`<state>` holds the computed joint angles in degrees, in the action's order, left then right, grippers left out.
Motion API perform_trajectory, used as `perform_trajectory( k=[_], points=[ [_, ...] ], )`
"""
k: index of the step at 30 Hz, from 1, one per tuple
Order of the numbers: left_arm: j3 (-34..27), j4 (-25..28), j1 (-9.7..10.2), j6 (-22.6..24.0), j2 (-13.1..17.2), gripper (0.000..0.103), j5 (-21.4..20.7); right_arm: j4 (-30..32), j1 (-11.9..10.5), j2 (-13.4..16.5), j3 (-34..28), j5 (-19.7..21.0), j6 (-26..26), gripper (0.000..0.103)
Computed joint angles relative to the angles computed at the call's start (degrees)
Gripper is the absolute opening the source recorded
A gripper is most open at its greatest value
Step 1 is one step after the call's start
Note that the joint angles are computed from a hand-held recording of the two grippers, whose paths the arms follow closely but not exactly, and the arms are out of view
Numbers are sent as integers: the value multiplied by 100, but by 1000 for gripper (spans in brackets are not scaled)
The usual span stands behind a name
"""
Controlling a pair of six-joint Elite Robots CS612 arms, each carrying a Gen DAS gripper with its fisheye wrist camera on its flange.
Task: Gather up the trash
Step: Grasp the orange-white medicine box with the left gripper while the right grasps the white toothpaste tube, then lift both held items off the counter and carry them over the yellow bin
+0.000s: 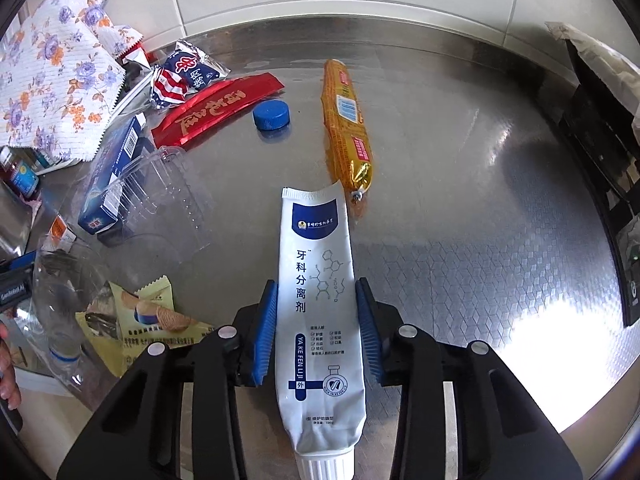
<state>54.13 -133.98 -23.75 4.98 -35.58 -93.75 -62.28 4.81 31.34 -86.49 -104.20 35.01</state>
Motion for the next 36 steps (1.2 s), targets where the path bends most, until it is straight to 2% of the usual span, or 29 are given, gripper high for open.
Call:
perform_trajectory(
  k=[1, 5, 15, 19, 26, 31, 34, 35, 36],
  points=[
    [-39, 30, 34, -91, 12, 55, -175, 9, -9, 15, -38, 31, 22, 40],
    [92, -312, 51, -116, -77, 54, -241, 10, -17, 56, -159, 42, 17, 40],
    [629, -823, 41, -80, -460, 54, -127, -112, -6, 77, -361, 98, -16, 40],
    [835, -984, 54, -76, -599, 54, -134, -107, 26, 76, -450, -12, -17, 40],
    [1220, -1220, 102, 160, -861, 54, -282, 9, 96, 77, -721, -208, 186, 39],
    [1601, -1381, 163, 605, -1111, 54, -539, 2, 196, 136, -1023, -279, 419, 37],
    [1833, -1493, 210, 782, -1252, 54, -720, 107, 316, 120, -1116, -459, 522, 34],
    [1938, -1528, 228, 848, -1315, 54, -768, 158, 361, 108, -1144, -489, 599, 15],
    [2004, -1549, 241, 885, -1356, 54, -809, 198, 398, 96, -1151, -525, 646, 3]
  ],
)
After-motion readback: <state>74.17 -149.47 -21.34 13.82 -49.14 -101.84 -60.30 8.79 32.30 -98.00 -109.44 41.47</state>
